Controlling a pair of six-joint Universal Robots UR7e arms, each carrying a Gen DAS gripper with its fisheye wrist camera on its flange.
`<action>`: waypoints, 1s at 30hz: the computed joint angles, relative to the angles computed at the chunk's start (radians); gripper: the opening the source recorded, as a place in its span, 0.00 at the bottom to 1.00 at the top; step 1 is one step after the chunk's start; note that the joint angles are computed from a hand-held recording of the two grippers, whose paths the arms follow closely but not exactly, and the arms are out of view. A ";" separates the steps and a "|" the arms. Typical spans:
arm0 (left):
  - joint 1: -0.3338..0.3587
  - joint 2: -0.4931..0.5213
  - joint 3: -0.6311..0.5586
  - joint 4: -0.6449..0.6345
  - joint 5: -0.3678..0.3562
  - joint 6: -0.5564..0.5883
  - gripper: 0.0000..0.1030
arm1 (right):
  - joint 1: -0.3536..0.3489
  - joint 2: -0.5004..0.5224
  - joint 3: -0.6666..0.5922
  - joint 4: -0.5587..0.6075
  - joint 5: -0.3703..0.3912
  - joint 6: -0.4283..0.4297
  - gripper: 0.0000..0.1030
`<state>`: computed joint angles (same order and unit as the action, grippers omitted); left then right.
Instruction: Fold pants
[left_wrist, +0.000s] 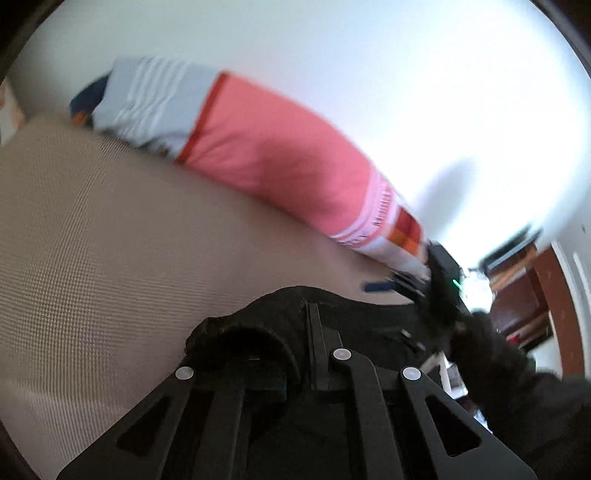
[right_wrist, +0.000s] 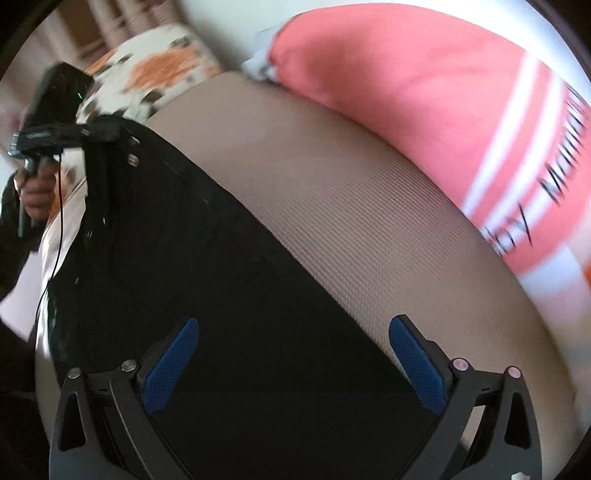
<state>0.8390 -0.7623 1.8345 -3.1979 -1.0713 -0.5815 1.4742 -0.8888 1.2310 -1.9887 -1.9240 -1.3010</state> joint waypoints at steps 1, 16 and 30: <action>-0.016 -0.006 0.010 -0.007 0.004 0.005 0.07 | 0.009 0.026 -0.053 0.076 -0.011 -0.011 0.96; -0.107 -0.050 0.079 0.013 0.118 -0.116 0.07 | 0.001 0.236 -0.506 0.534 -0.238 0.003 0.52; -0.136 -0.064 0.079 0.115 0.184 -0.190 0.07 | -0.052 -0.131 0.067 -0.218 -0.046 -0.217 0.09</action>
